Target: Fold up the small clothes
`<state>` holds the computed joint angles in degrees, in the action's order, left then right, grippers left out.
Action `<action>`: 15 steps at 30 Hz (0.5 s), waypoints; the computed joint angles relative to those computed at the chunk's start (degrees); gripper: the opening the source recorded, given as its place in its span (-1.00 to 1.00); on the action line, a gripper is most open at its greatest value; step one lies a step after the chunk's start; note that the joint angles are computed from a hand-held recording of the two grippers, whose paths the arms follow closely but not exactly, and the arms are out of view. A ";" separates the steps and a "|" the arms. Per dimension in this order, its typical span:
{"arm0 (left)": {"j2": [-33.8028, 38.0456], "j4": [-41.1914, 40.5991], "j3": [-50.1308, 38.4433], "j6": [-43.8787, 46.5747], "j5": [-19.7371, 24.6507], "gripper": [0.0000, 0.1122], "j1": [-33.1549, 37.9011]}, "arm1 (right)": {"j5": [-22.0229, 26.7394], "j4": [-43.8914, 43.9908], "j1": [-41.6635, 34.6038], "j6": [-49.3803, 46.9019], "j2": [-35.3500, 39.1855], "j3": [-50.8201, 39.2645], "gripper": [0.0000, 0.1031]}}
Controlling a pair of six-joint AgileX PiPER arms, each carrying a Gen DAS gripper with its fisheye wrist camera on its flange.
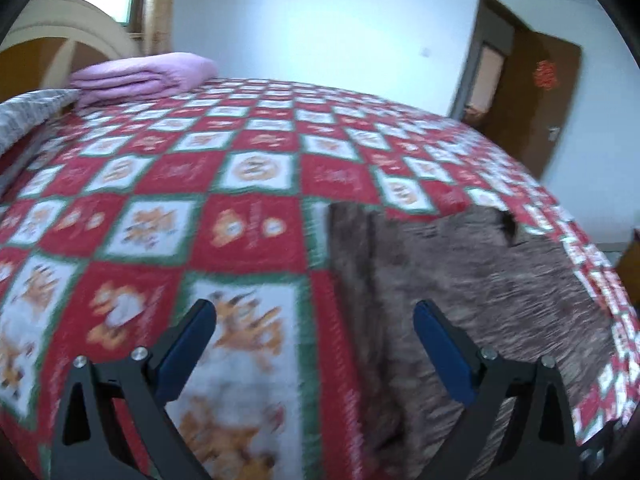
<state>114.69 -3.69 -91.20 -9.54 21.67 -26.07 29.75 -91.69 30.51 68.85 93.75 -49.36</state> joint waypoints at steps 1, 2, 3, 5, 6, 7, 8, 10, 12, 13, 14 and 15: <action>0.90 -3.44 -1.43 3.67 0.88 0.80 0.34 | 0.42 -0.16 0.27 0.13 0.64 -0.46 0.35; 2.44 -4.93 -3.92 5.52 2.63 0.80 0.25 | 0.70 0.04 0.55 0.03 1.07 -0.83 0.35; 4.00 -5.72 -6.33 6.87 4.38 0.77 0.20 | 0.73 0.29 0.60 -0.12 1.49 -1.19 0.35; 8.12 -5.64 -13.13 7.35 9.63 0.67 -0.03 | 0.48 1.39 0.52 -0.94 1.86 -1.82 0.34; 9.42 -6.95 -15.34 8.40 11.37 0.62 0.19 | 0.45 1.54 0.55 -1.00 1.95 -1.89 0.34; 10.62 -7.57 -17.31 8.72 12.60 0.58 0.35 | 0.48 1.43 0.60 -0.84 1.99 -1.85 0.34; 11.51 -7.83 -18.80 8.62 13.23 0.52 0.43 | 0.66 1.04 0.74 -0.37 2.01 -1.71 0.34; 13.54 -9.87 -22.17 9.60 14.78 0.42 0.85 | 1.44 -0.62 1.16 1.30 2.17 -1.25 0.34; 15.30 -11.35 -25.06 10.64 16.42 0.28 0.97 | 2.26 -1.35 1.96 2.14 2.36 -0.96 0.30; 16.40 -11.79 -26.91 11.03 18.01 0.25 1.00 | 1.96 -1.13 2.02 1.84 2.37 -0.97 0.25; 17.26 -12.17 -28.28 11.28 18.91 0.24 0.95 | 1.64 -0.84 2.00 1.45 2.43 -1.10 0.20; 17.53 -12.53 -28.56 11.54 18.87 0.19 0.95 | 1.44 -0.27 2.32 0.94 2.40 -1.16 0.17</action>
<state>132.22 -16.22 -119.77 1.99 40.54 -25.12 31.19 -91.97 32.83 69.79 96.16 -50.52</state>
